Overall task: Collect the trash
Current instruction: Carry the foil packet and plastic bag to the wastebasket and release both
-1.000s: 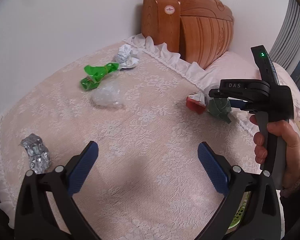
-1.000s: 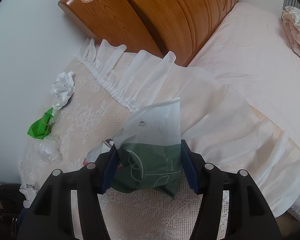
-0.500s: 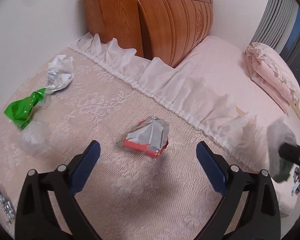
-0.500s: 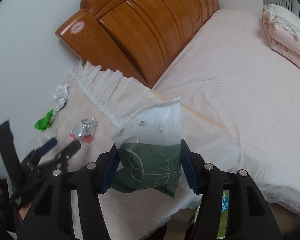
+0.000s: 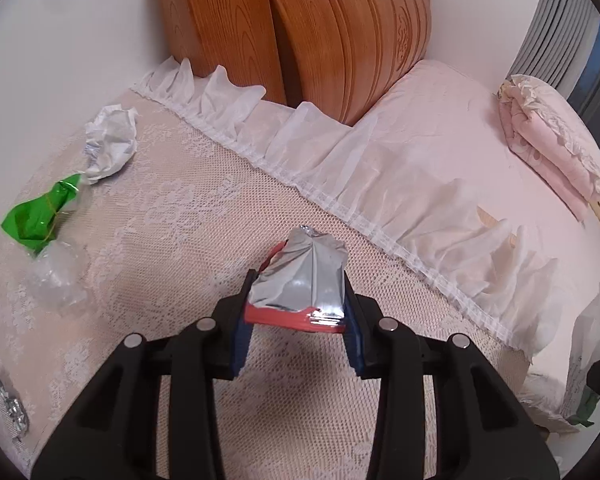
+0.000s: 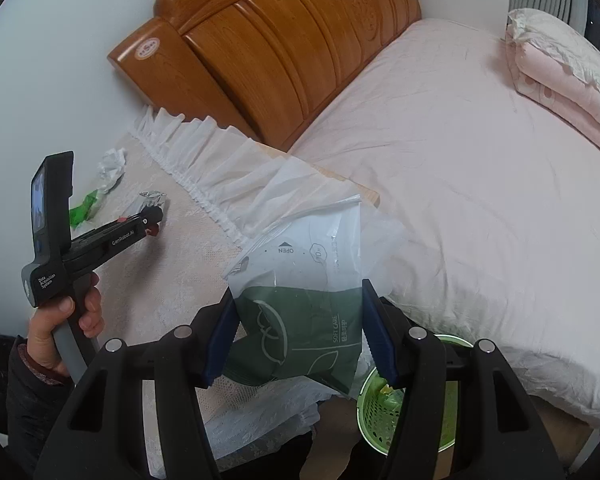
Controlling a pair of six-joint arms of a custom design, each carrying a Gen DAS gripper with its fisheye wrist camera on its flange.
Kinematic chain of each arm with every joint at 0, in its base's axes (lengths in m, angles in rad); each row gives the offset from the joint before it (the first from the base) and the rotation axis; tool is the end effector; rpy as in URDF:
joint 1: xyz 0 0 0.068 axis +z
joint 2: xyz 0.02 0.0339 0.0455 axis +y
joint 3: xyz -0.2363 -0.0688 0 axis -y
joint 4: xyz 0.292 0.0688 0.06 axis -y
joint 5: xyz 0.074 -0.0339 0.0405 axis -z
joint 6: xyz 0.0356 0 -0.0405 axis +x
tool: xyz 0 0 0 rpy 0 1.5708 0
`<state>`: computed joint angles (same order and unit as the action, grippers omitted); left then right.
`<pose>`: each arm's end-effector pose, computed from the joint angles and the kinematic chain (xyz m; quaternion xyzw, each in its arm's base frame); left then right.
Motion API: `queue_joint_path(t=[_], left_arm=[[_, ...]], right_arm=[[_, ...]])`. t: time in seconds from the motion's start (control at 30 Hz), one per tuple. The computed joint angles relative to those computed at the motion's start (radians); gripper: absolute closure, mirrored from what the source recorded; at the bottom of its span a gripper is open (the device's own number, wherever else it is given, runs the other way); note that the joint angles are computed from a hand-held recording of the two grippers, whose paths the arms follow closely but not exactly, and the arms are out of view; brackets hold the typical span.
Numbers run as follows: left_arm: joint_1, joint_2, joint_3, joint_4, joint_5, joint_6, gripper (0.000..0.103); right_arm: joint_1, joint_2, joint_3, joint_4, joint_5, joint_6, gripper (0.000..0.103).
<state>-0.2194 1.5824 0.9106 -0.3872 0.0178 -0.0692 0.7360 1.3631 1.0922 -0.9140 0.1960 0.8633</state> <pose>0.3340 -0.0751 0.1195 0.0748 0.9645 -0.0449 0.2492 0.2342 0.2028 0.2235 0.0809 0.9736 0.0699 0.2019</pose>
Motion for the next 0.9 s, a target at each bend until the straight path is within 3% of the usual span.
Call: queue_joint_path(t=[0.23, 0.37, 0.6, 0.77, 0.9], left_arm=[[0.004, -0.45, -0.223, -0.15, 0.047, -0.01, 0.066], [0.007, -0.747, -0.337, -0.301, 0.079, -0.036, 0.066], [-0.098, -1.147, -0.441, -0.597, 0.033, -0.104, 0.065], [-0.325, -1.219, -0.457, -0.668, -0.046, -0.221, 0.065], [-0.575, -1.097, -0.432, -0.601, -0.125, -0.325, 0.065]], right_arm=[[0.092, 0.007, 0.036, -0.001, 0.02, 0.02, 0.044], [0.156, 0.014, 0.037, 0.015, 0.01, 0.054, 0.044], [0.271, -0.02, -0.007, 0.015, 0.004, 0.119, 0.044], [0.328, -0.097, -0.075, -0.029, 0.039, 0.193, 0.044], [0.363, -0.238, -0.169, -0.127, 0.078, 0.272, 0.044]])
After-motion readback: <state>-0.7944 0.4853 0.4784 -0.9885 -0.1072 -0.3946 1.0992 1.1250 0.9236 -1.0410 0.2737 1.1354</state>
